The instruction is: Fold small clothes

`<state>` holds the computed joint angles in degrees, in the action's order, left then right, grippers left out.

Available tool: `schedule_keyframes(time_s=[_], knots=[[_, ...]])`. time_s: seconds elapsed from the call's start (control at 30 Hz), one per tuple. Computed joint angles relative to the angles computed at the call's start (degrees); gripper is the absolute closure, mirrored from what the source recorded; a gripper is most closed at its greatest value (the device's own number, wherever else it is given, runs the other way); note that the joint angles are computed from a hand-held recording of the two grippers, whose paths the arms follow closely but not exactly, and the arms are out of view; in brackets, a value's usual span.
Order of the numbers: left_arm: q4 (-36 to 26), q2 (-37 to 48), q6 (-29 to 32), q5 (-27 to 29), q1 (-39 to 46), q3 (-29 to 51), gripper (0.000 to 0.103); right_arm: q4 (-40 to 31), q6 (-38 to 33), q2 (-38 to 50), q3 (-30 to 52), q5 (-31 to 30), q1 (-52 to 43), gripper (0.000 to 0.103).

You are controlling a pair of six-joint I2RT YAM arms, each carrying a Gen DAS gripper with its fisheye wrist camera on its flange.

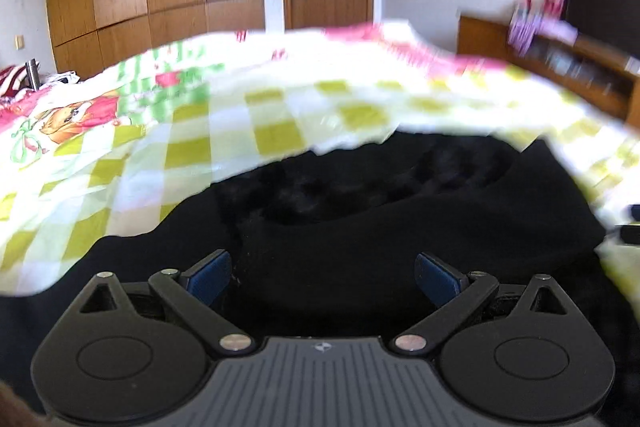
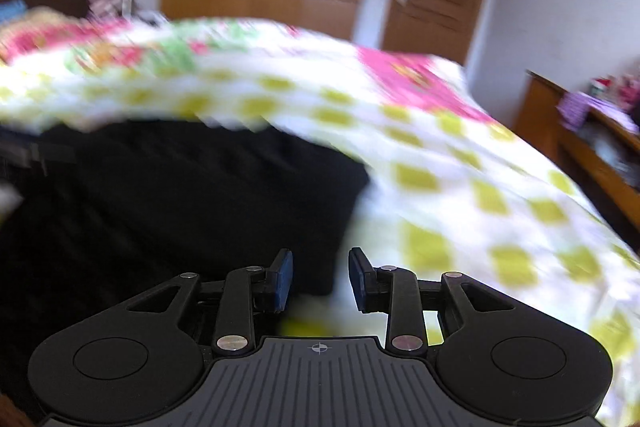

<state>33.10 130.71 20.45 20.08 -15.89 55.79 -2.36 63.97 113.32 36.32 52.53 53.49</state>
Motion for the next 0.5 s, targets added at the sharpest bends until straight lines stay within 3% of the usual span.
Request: schedule_keyframes(time_s=[0.07, 0.1, 0.13, 0.17, 0.27, 0.43, 0.5], knots=[[-6.2, 4.9, 1.5, -8.4, -2.1, 7.7, 0.0, 8.1, -1.5, 1.3, -3.4, -1.9, -1.1, 0.072], [-7.9, 6.9, 1.4, -9.3, -1.7, 10.4, 0.0, 14.6, -4.4, 2.0, -5.3, -3.6, -2.2, 0.072], [-8.9, 7.8, 0.4, -6.8, -0.2, 11.8, 0.0, 19.5, -7.8, 3.6, -5.8, -4.5, -3.4, 0.071], [-10.0, 8.0, -1.0, -6.3, 0.5, 12.8, 0.0, 21.5, -9.9, 5.5, -5.1, -4.2, -4.1, 0.07], [-7.7, 7.9, -2.1, -11.6, 0.2, 11.9, 0.0, 26.0, -12.3, 8.5, -4.5, -3.0, -5.4, 0.068], [-4.9, 8.1, -1.4, -14.4, -1.2, 10.5, 0.0, 31.2, -10.7, 9.8, -6.3, -2.3, -5.5, 0.072], [-5.0, 7.6, -2.1, -14.4, -1.2, 9.8, 0.0, 38.0, -10.2, 9.8, -8.7, -2.2, -6.3, 0.072]])
